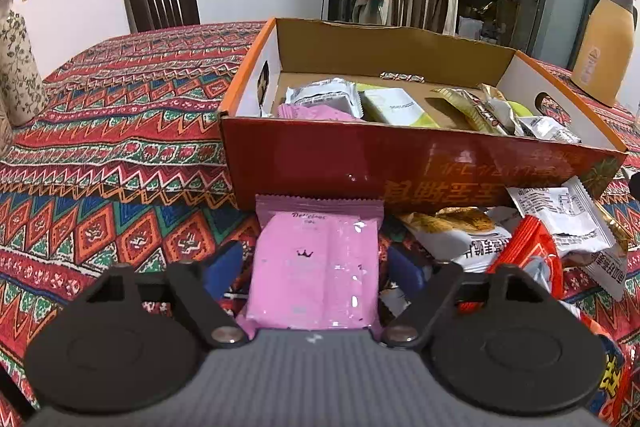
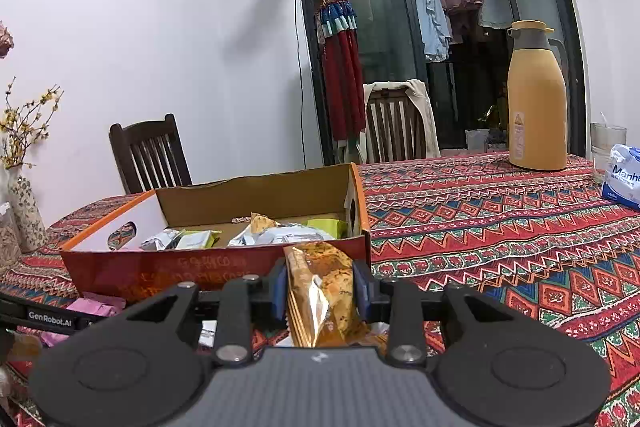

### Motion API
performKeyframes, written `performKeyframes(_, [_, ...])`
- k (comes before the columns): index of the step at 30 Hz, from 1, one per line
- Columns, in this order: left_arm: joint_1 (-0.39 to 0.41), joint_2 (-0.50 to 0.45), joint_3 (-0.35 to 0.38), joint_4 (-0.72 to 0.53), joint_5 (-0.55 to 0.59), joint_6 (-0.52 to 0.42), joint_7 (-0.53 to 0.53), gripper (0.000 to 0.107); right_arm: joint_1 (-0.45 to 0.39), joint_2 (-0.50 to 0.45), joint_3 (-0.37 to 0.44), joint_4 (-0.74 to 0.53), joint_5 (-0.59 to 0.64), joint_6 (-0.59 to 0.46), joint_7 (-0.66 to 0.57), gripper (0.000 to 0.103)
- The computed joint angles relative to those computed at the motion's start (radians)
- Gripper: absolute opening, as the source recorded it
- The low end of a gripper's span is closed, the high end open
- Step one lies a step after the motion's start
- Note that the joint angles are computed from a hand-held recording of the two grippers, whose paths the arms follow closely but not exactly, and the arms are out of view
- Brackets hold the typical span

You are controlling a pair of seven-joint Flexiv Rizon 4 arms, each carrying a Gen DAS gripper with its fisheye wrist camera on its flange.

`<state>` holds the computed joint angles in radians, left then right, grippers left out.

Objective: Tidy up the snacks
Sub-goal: 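Lift the golden packet with the right gripper while the left grasps the pink packet, then carry both held packets over the orange box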

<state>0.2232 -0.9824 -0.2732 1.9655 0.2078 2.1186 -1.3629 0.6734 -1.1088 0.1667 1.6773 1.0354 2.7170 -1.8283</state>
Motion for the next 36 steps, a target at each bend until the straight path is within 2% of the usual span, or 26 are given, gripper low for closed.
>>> performKeyframes(5, [-0.005, -0.009, 0.005, -0.001, 0.011, 0.028, -0.001, 0.063, 0.003, -0.002, 0.0, 0.0, -0.004, 0.006, -0.001, 0.032])
performKeyframes(16, [-0.023, -0.015, 0.029, 0.002, 0.018, 0.082, -0.014, 0.063, 0.007, -0.009, 0.003, 0.006, -0.012, 0.031, 0.004, 0.032])
performKeyframes(36, [-0.028, -0.046, 0.081, 0.014, 0.108, 0.35, -0.113, 0.063, 0.007, -0.016, 0.008, -0.025, 0.009, 0.039, -0.046, 0.032])
